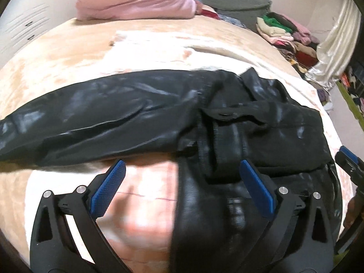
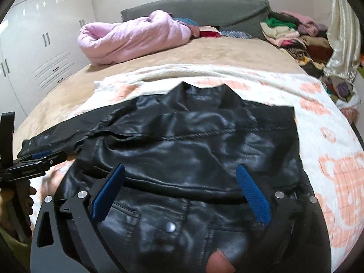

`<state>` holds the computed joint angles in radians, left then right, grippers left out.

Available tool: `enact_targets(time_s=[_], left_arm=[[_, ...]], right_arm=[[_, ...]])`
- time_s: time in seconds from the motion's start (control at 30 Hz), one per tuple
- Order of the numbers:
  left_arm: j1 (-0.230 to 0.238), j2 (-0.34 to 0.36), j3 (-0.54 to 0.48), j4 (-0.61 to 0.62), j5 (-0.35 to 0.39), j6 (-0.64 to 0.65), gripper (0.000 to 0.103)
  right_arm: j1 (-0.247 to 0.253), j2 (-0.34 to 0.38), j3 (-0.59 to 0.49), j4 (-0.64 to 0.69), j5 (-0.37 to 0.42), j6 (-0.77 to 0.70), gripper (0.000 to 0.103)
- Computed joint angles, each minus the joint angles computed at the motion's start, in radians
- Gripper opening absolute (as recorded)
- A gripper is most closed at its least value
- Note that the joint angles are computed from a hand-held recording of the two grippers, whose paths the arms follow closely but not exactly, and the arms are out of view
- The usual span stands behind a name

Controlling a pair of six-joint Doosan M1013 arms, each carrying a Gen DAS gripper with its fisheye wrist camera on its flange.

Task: Fold large clothes

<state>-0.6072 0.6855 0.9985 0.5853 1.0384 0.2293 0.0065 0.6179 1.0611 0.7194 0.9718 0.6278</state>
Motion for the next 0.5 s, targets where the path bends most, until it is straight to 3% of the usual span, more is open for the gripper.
enact_targets(time_s=[0.5], left_arm=[[0.008, -0.102, 0.163, 0.076, 0.022, -0.205, 0.094]], right_arm=[[0.071, -0.050, 0.044, 0.061, 0.002, -0.113, 0.098]])
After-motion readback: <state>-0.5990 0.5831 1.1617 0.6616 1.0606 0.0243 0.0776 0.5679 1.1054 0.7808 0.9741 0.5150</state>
